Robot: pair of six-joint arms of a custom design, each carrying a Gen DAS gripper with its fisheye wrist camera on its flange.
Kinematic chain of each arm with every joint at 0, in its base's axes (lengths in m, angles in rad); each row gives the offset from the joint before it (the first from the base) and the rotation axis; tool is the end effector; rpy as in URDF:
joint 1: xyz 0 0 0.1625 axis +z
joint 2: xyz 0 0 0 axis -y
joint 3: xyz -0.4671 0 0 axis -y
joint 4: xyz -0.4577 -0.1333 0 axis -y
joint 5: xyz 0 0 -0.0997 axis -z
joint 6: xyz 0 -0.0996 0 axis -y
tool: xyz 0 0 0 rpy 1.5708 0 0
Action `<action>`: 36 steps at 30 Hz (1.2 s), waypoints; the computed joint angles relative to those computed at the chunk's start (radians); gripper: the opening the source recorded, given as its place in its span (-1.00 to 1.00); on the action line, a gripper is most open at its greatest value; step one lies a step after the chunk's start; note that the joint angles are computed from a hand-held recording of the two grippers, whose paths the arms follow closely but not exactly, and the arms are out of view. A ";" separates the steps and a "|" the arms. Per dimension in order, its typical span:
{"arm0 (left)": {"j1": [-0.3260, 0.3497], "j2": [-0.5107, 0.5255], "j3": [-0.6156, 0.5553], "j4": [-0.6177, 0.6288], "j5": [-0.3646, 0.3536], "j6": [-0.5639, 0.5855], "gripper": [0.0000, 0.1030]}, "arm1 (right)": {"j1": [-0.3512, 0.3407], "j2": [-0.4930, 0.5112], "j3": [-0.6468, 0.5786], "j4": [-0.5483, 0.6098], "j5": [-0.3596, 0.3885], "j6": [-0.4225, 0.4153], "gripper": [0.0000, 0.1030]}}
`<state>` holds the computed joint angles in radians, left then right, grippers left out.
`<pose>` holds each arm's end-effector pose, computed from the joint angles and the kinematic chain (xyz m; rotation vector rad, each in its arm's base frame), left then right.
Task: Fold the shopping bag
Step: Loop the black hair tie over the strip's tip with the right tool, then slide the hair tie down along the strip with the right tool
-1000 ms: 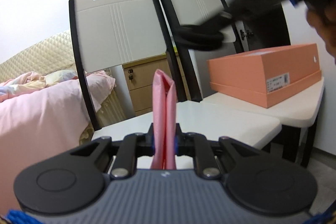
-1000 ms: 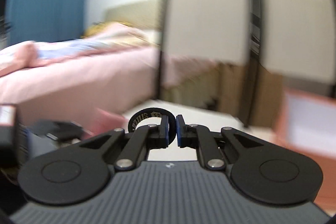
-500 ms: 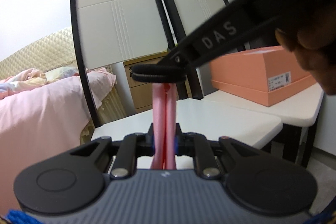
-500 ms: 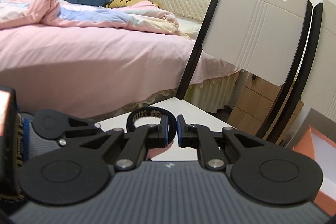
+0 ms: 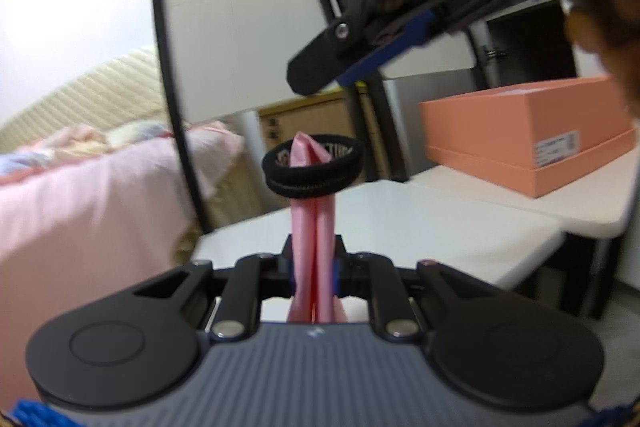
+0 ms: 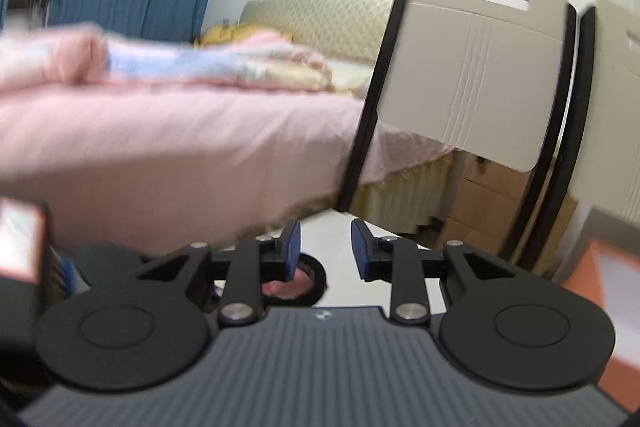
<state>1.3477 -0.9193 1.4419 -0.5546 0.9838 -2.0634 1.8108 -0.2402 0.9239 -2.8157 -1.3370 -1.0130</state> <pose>0.0143 -0.7886 0.2085 0.5837 1.6082 -1.3299 0.3764 -0.8802 -0.0445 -1.8399 2.3690 -0.9330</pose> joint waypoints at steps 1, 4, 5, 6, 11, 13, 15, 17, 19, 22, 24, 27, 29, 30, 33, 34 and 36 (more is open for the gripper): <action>-0.003 0.003 0.012 -0.054 -0.014 0.052 -0.67 | -0.002 -0.004 -0.014 0.057 0.012 0.051 -0.44; -0.006 0.015 0.042 -0.190 -0.026 0.200 -0.67 | -0.010 0.004 -0.073 0.209 0.043 0.203 -0.44; -0.007 0.021 0.050 -0.230 -0.024 0.247 -0.67 | -0.013 0.011 -0.093 0.242 0.050 0.246 -0.44; -0.007 0.026 0.059 -0.270 -0.019 0.292 -0.67 | -0.014 0.018 -0.114 0.268 0.051 0.284 -0.44; 0.000 0.050 0.070 -0.353 0.020 0.425 -0.68 | -0.027 0.068 -0.236 0.431 0.049 0.449 -0.43; 0.003 0.059 0.071 -0.371 0.032 0.468 -0.69 | -0.033 0.084 -0.272 0.481 0.043 0.507 -0.47; 0.005 0.069 0.074 -0.395 0.047 0.514 -0.70 | -0.041 0.095 -0.294 0.506 0.049 0.569 -0.47; 0.009 0.084 0.076 -0.428 0.066 0.572 -0.71 | -0.046 0.101 -0.306 0.516 0.046 0.617 -0.47; 0.013 0.098 0.075 -0.450 0.084 0.619 -0.72 | -0.050 0.107 -0.317 0.527 0.046 0.661 -0.48; 0.014 0.114 0.071 -0.454 0.086 0.661 -0.72 | -0.059 0.115 -0.334 0.551 0.042 0.741 -0.46; 0.013 0.119 0.063 -0.436 0.077 0.651 -0.72 | -0.070 0.115 -0.336 0.559 0.052 0.811 -0.46; 0.014 0.122 0.064 -0.445 0.083 0.657 -0.72 | -0.082 0.105 -0.321 0.550 0.058 0.867 -0.42; 0.015 0.126 0.067 -0.453 0.096 0.672 -0.72 | -0.085 0.092 -0.299 0.536 0.059 0.863 -0.54; 0.017 0.127 0.071 -0.459 0.104 0.684 -0.72 | -0.085 0.089 -0.295 0.541 0.058 0.855 -0.57; 0.021 0.131 0.077 -0.459 0.129 0.716 -0.72 | -0.085 0.081 -0.287 0.557 0.050 0.834 -0.57; 0.023 0.132 0.079 -0.457 0.141 0.727 -0.73 | -0.084 0.082 -0.290 0.564 0.040 0.834 -0.57; 0.024 0.134 0.078 -0.448 0.150 0.736 -0.74 | -0.084 0.089 -0.308 0.584 0.023 0.842 -0.55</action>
